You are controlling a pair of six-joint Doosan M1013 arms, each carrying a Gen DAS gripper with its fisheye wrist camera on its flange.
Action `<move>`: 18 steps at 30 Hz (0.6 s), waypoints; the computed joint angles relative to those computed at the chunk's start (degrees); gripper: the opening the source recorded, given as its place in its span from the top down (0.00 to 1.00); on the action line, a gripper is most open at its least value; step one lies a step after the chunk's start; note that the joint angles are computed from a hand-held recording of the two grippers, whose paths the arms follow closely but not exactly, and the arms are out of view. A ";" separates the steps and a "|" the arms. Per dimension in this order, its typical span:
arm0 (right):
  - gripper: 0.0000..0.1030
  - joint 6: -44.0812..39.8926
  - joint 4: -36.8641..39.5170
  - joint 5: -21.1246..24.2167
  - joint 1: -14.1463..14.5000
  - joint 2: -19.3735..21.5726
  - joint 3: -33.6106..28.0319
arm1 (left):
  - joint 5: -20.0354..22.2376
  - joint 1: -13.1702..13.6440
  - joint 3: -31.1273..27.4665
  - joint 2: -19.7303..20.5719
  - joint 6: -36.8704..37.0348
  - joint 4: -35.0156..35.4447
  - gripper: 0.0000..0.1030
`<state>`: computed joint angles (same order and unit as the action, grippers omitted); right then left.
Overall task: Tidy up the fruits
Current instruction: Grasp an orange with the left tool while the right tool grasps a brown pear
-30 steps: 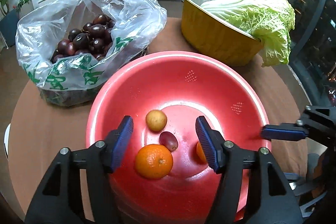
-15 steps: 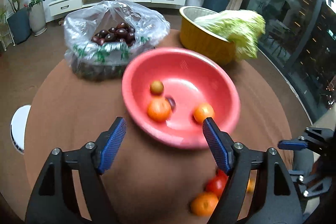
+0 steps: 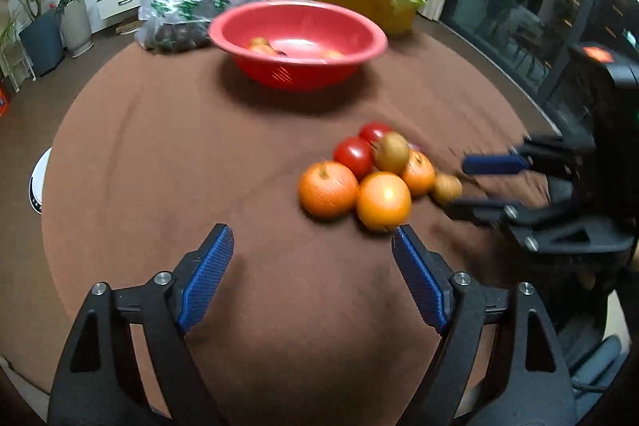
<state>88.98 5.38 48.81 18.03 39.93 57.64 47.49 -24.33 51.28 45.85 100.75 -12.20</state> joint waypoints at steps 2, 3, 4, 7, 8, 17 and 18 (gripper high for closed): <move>0.50 0.13 0.00 0.56 -0.09 0.57 -0.65 | 0.06 -0.44 0.11 0.13 1.25 -0.16 0.21; 0.50 0.25 -0.15 1.00 -0.10 1.15 -1.40 | 0.10 -0.66 0.15 0.17 1.43 0.12 0.21; 0.51 0.30 -0.32 1.34 -0.12 1.41 -1.67 | 0.13 -0.82 0.08 0.27 1.81 0.08 0.21; 0.56 0.04 -0.66 1.54 -0.14 1.40 -1.29 | 0.11 -1.03 -0.34 0.57 2.92 -0.49 0.21; 0.56 -0.05 -0.68 1.49 -0.14 1.41 -1.22 | 0.12 -1.03 -0.58 0.72 2.98 -0.66 0.21; 0.74 -1.87 -0.82 1.10 0.07 1.00 -0.56 | 0.42 -1.05 -1.27 1.05 3.24 -1.54 0.33; 0.74 -1.68 -1.13 0.95 0.09 0.84 -0.32 | 0.64 -1.10 -1.40 1.11 3.59 -1.85 0.38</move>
<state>87.30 4.25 49.75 18.13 40.78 57.31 48.13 -25.44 49.88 46.96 104.34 -14.05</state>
